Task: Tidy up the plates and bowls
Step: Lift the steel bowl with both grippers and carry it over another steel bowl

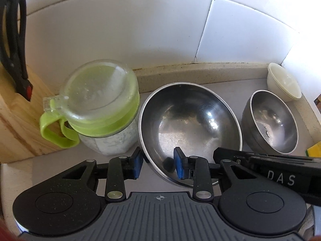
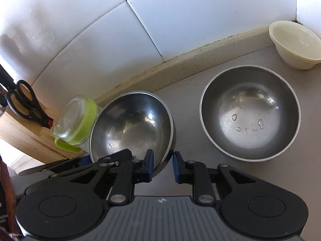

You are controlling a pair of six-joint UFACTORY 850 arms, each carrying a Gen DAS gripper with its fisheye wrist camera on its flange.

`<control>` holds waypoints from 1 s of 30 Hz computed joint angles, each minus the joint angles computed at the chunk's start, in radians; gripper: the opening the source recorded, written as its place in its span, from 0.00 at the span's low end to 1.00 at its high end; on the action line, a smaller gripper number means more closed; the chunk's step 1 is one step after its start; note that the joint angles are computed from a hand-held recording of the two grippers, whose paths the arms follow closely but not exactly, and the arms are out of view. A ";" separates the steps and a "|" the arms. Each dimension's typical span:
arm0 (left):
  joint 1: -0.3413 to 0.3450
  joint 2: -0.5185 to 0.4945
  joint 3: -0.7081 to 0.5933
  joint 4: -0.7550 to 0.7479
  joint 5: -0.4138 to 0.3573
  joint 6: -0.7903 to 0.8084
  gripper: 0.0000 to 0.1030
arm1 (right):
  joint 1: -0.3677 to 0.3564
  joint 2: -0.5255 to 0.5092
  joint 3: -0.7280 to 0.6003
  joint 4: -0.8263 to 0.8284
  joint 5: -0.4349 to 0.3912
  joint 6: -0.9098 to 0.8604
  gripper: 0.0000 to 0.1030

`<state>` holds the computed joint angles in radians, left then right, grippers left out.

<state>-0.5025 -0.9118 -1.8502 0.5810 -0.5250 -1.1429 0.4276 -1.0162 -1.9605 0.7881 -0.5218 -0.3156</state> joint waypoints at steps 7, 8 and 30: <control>-0.016 0.014 0.011 0.074 -0.006 -0.055 0.39 | -0.001 0.050 0.065 0.029 0.027 -0.041 0.24; -0.016 0.016 0.016 0.079 -0.001 -0.060 0.39 | 0.000 0.056 0.073 0.030 0.032 -0.043 0.24; -0.034 0.047 0.065 0.210 0.005 -0.162 0.39 | 0.005 0.123 0.159 0.092 0.063 -0.111 0.24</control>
